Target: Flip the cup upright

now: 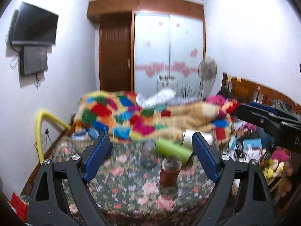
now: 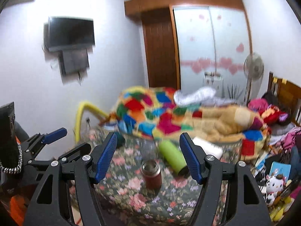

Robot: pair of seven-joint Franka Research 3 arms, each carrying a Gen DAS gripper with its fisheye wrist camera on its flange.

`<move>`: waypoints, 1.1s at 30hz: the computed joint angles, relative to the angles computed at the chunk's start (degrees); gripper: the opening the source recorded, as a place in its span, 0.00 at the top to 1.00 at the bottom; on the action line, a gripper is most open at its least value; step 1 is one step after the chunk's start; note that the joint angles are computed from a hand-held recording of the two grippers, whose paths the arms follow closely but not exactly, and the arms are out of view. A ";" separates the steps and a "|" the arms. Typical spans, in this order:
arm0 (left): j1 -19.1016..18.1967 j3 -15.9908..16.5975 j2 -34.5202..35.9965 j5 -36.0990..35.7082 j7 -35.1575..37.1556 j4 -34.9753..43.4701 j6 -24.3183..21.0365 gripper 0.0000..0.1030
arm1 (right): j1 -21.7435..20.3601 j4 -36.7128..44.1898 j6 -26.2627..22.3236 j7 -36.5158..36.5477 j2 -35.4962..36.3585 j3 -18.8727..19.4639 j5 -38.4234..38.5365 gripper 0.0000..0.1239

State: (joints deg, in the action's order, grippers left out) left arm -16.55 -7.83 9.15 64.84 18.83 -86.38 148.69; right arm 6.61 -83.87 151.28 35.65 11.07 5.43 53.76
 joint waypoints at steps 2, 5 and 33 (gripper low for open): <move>-0.93 0.20 -2.12 5.38 -4.94 -1.24 -0.33 0.10 | -0.70 -2.47 1.93 -4.74 -2.68 0.84 5.45 0.45; -1.03 -0.91 -4.94 12.30 -11.56 -3.09 -1.33 0.08 | -0.26 -5.85 4.16 -12.36 -6.24 0.51 14.00 0.44; 1.25 -6.36 -9.65 16.49 -17.83 -8.71 -5.83 0.00 | 5.43 -15.77 11.68 -23.60 -13.33 -4.41 24.55 0.21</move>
